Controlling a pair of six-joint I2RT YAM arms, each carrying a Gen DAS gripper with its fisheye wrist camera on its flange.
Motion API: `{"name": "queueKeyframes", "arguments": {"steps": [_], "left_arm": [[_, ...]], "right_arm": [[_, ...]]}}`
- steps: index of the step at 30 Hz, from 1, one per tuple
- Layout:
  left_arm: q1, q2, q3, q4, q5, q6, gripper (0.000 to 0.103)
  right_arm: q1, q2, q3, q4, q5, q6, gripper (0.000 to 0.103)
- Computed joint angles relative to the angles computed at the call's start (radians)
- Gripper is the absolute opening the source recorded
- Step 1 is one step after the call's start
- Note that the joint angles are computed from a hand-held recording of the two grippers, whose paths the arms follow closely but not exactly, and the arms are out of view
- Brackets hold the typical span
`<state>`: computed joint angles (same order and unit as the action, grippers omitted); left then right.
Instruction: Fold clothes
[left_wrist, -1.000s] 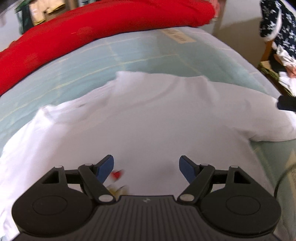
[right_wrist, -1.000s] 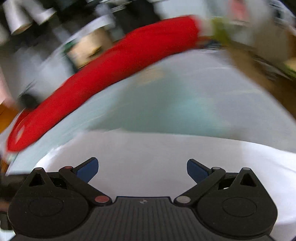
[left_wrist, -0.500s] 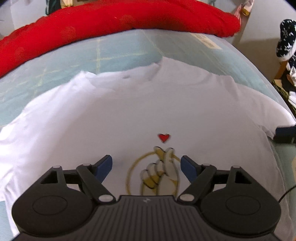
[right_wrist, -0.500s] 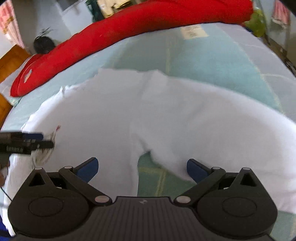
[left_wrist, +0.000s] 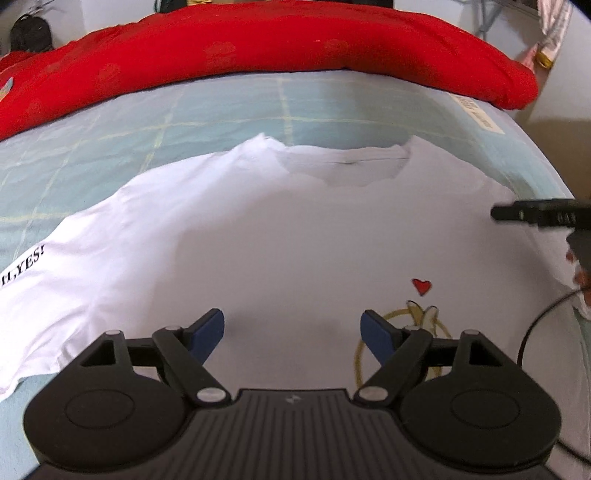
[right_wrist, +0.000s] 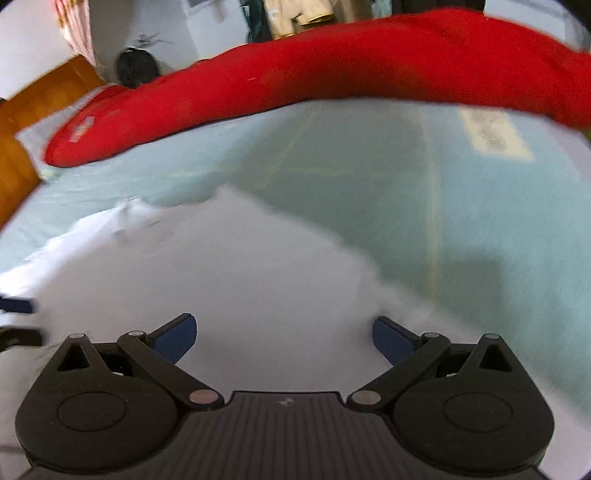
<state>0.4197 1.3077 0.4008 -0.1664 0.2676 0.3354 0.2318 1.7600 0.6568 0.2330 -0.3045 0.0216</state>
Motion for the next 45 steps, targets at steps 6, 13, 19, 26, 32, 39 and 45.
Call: {"name": "queueKeyframes", "arguments": {"steps": [6,13,19,26,32,39,45], "left_arm": [[0.011,0.017,0.029,0.010,0.037,0.008,0.081],[0.002,0.137,0.059,0.113,0.077,0.046,0.081],[0.031,0.345,0.113,0.289,0.124,0.064,0.082],[0.000,0.604,0.429,0.238,0.112,0.004,0.085],[0.005,0.648,0.565,0.111,0.131,0.032,0.085],[0.066,0.551,0.519,-0.050,0.316,0.134,0.085],[-0.049,0.679,0.560,0.129,0.200,0.092,0.087]], "right_arm": [[-0.038,-0.084,0.042,-0.120,0.007,0.010,0.103],[0.040,-0.328,-0.114,-0.266,0.028,0.013,0.103],[0.213,-0.211,-0.125,-0.164,0.196,0.071,0.103],[0.272,-0.159,-0.080,-0.144,0.283,0.187,0.103],[0.349,-0.189,-0.051,-0.187,0.349,0.259,0.103],[0.445,-0.264,-0.037,-0.238,0.396,0.363,0.103],[0.534,-0.231,-0.039,-0.251,0.413,0.462,0.103]]}}
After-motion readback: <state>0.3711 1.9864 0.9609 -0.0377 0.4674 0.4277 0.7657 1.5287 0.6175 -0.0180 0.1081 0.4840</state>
